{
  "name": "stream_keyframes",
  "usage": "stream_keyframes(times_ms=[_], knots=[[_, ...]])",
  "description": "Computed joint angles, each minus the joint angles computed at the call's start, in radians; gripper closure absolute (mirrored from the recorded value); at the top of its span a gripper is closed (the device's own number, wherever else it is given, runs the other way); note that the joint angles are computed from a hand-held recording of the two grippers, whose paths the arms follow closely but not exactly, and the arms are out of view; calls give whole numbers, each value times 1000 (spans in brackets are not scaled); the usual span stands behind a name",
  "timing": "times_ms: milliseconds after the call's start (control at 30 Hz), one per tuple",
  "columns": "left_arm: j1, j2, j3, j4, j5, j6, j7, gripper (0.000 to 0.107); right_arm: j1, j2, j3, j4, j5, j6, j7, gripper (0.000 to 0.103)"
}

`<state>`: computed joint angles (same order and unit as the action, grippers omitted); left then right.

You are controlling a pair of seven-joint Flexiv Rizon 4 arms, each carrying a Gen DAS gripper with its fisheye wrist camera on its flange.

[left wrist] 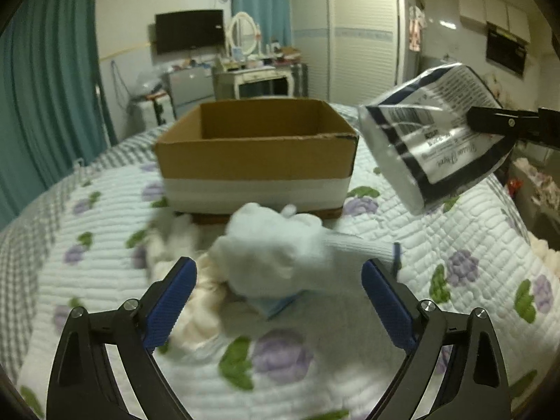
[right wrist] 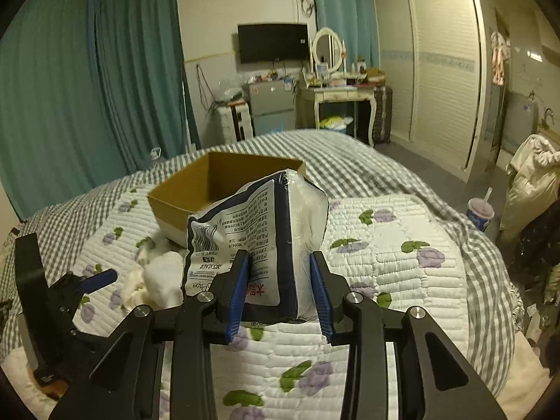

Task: Organize soft objects
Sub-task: 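Grasp the white glove with the left gripper while the right carries the packet, drop both into box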

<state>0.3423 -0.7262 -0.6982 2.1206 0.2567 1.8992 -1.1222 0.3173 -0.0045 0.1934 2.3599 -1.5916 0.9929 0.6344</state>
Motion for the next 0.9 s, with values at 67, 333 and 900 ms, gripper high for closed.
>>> stream_keyframes(times_ms=[67,333,900], knots=[[-63,-16,47,-45,-24,-13,7,11,-23,-19,-25,2,-47,49,16,68],[-64,-61,27,-82,-34,-22,40,52,-55,-64,-38,-3,-68,91,-9,68],[310,136,-327,43,-7,-40,-26,60,125,31,78,-68,129,-304,-114,68]])
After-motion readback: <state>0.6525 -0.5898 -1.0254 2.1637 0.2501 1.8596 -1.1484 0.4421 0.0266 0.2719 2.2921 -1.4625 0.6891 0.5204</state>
